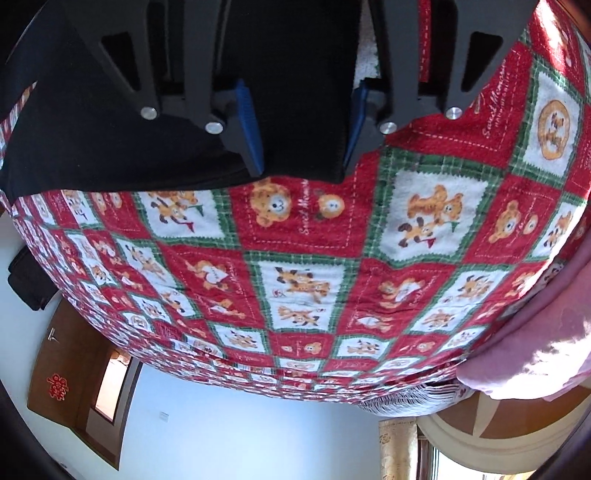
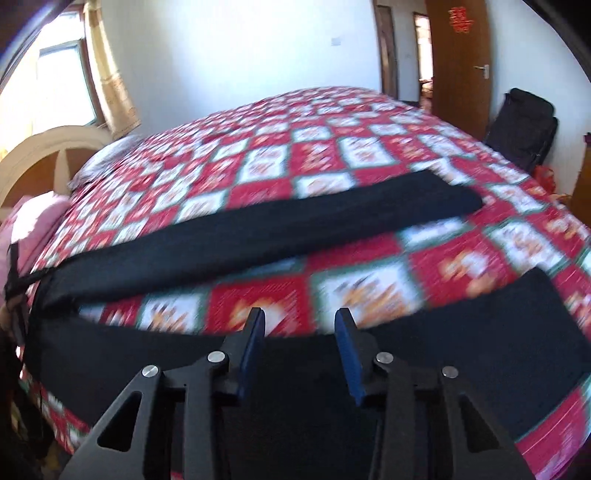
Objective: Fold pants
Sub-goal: 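Grasp the black pants' waistband edge with the left and right grippers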
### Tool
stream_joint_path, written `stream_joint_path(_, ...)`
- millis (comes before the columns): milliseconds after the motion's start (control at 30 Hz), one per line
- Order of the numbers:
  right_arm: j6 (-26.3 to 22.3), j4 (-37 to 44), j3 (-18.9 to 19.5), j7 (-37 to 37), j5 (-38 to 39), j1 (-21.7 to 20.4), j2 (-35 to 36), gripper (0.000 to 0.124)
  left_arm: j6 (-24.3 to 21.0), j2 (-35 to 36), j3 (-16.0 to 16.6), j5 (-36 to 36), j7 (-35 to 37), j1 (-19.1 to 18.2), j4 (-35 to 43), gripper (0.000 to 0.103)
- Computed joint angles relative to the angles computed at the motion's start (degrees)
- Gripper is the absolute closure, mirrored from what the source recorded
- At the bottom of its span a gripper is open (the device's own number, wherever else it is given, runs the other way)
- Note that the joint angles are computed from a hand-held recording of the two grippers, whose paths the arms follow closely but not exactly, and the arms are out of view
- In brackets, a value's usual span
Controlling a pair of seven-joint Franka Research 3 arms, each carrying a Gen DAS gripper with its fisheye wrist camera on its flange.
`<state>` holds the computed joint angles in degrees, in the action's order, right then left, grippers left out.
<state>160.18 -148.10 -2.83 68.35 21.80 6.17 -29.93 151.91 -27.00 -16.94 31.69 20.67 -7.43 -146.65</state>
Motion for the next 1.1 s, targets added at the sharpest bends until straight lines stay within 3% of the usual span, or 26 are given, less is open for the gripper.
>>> stream_joint_path(167,0.58,7.96,0.02,3.20,-3.60,-5.12,6.94,0.082,4.59,-0.65,1.92,-1.76,0.24,0.02,-1.86,0.066)
stream_joint_path(267,-1.72,14.10,-0.80,5.64,-4.85,-7.16,12.71,0.082,7.91,-0.86,2.04,-2.42,0.44,0.54,-2.92,0.077)
stream_joint_path(333,-3.77,19.04,-1.56,6.98,-5.61,-8.21,17.15,0.082,7.64,-0.27,1.58,-2.83,1.13,0.73,-2.39,0.077)
stream_joint_path(433,-2.90,24.53,-1.88,9.05,-8.39,-9.66,22.67,0.082,6.85,0.34,1.13,-3.20,1.67,0.91,-1.70,0.077)
stream_joint_path(500,-3.79,28.83,-2.19,10.30,-10.37,-10.19,26.46,0.078,6.17,0.34,0.85,-3.18,1.61,1.18,-1.47,0.070)
stream_joint_path(567,-5.08,33.74,-2.79,8.80,-8.55,-10.22,30.62,0.065,6.06,0.19,0.63,-2.90,1.13,1.47,-1.52,0.066)
stream_joint_path(667,-9.17,40.62,-3.22,9.10,-9.12,-10.40,35.76,0.063,4.54,0.59,0.43,-2.55,1.61,1.53,-0.72,0.058)
stream_joint_path(767,-12.75,47.85,-3.05,8.01,-8.03,-10.79,41.15,0.063,4.25,1.34,1.13,-2.58,3.42,0.70,-0.13,0.058)
stream_joint_path(833,-17.08,52.60,-2.45,6.40,-5.97,-11.51,44.34,0.063,4.16,1.67,1.62,-3.00,4.79,0.10,0.11,0.066)
stream_joint_path(1000,-22.13,60.32,-2.37,6.52,-7.34,-11.29,50.58,0.064,6.28,1.74,3.44,-5.73,9.47,-1.71,-0.37,0.085)
stream_joint_path(1100,-24.09,62.05,-1.52,4.70,-5.65,-11.98,52.08,0.067,6.37,1.63,2.89,-6.16,10.29,-1.45,-0.33,0.088)
